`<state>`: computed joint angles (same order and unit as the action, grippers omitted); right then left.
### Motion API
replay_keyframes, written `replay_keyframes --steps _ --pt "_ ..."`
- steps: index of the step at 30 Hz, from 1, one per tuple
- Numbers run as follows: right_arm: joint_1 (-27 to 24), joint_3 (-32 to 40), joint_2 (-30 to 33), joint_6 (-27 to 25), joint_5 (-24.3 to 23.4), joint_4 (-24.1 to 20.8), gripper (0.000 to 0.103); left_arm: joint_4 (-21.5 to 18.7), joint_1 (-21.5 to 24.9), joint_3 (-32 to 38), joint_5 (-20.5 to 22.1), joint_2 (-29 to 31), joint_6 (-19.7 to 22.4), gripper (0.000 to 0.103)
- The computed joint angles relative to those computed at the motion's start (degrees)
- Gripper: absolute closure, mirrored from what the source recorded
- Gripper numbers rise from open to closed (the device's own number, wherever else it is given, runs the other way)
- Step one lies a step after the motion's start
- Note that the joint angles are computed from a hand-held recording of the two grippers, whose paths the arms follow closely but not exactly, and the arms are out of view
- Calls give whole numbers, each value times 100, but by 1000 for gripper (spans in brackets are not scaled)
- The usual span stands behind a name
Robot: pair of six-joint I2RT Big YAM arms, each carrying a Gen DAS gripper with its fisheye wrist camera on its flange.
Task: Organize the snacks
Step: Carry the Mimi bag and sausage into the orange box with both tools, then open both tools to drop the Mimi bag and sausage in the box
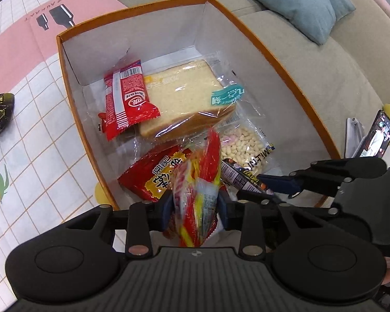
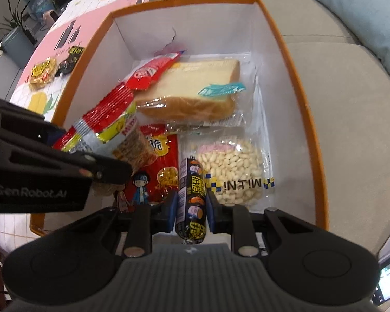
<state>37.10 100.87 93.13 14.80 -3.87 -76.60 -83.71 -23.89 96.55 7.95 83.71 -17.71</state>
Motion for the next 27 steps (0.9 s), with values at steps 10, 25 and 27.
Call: replay_keyframes --steps 10,25,27 --pt "75 66 -60 -10 271 -36 69 189 -12 -40 71 -271 -7 50" --pt "411 500 -234 76 845 -49 61 276 -64 -352 -1265 -1251 85 50" --pt "493 540 -263 147 922 -15 58 292 -27 -472 -1395 -1426 85 50"
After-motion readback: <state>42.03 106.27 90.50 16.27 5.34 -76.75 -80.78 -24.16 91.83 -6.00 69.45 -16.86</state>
